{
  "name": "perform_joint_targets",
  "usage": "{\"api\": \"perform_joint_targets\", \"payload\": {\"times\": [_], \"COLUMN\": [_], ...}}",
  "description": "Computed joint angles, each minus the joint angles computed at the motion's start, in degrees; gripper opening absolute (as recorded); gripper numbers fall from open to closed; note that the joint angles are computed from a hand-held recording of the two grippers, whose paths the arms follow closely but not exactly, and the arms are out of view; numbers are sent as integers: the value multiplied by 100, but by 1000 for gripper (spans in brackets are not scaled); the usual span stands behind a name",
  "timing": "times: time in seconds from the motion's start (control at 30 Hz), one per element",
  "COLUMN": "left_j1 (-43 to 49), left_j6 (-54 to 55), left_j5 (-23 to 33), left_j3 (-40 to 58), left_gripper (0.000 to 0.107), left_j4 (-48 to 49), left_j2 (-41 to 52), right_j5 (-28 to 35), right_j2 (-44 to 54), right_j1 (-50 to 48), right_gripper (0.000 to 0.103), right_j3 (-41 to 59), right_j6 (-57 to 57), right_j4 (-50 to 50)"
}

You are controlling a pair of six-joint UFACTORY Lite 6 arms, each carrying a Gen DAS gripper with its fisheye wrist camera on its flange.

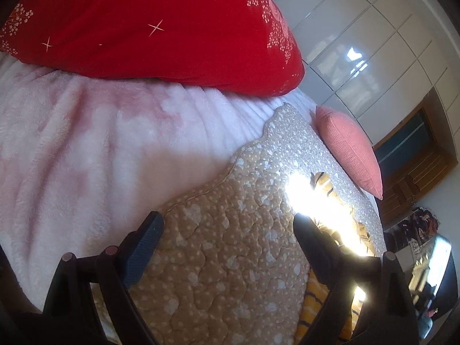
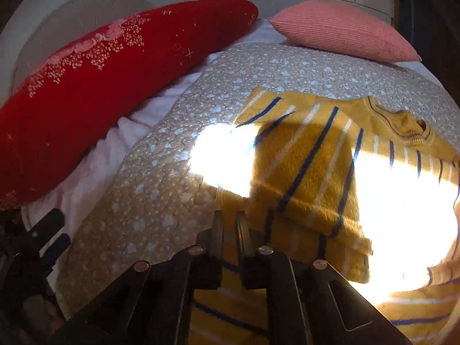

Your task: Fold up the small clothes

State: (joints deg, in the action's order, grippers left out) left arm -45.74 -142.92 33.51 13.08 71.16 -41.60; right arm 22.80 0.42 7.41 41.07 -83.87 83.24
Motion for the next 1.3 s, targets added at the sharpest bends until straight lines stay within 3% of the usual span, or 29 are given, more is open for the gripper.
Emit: {"api": "perform_joint_targets", "payload": {"times": [0.03, 0.17, 0.23, 0.3, 0.37, 0.47, 0.63, 0.77, 0.9, 1.03, 1.1, 1.17, 1.23, 1.3], "left_j1": [-22, -611, -1037, -1396, -1611, -1625, -1305, -818, 16, 442, 541, 465, 319, 87], "left_j6": [-46, -275, -270, -280, -210, 301, 1453, 2741, 4109, 4777, 4585, 4361, 4318, 4146], "left_j5": [-30, 500, 927, 1155, 1176, 881, 43, -254, -869, -1063, -1336, -1305, -1252, -1286], "left_j3": [27, 388, 741, 1093, 1515, 2327, 3664, 4816, 5422, 5607, 5362, 5143, 4881, 4392], "left_gripper": [91, 91, 91, 91, 91, 91, 91, 91, 91, 91, 91, 91, 91, 91], "left_j4": [42, 156, 127, 164, 244, 224, -32, -668, -1801, -2318, -2262, -2107, -2101, -2043], "left_j2": [77, 646, 1128, 1600, 2167, 3061, 4169, 5150, 5901, 6326, 6208, 5991, 5735, 5316], "right_j5": [184, 743, 957, 1218, 1489, 1818, 2162, 2189, 2821, 3142, 3618, 3711, 3603, 3915], "right_j2": [-476, -2008, -2215, -1683, -776, 559, 1794, 2890, 3624, 3975, 4306, 4265, 4018, 4072], "right_j1": [-317, -2014, -3072, -4084, -4884, -5602, -5504, -5056, -5460, -5981, -6221, -6336, -6472, -6753], "right_gripper": [39, 40, 40, 36, 14, 13, 13, 13, 6, 3, 3, 3, 7, 16], "right_j3": [-421, -1492, -1637, -1309, -636, 473, 1710, 2716, 3300, 3478, 3762, 3677, 3385, 3386], "right_j6": [-256, -1144, -1995, -2652, -2824, -2608, -2101, -1301, -942, -637, -377, -453, -617, -549], "right_j4": [-52, -868, -968, -989, -1044, -1003, -849, -1246, -1068, -812, -876, -865, -890, -1190]}}
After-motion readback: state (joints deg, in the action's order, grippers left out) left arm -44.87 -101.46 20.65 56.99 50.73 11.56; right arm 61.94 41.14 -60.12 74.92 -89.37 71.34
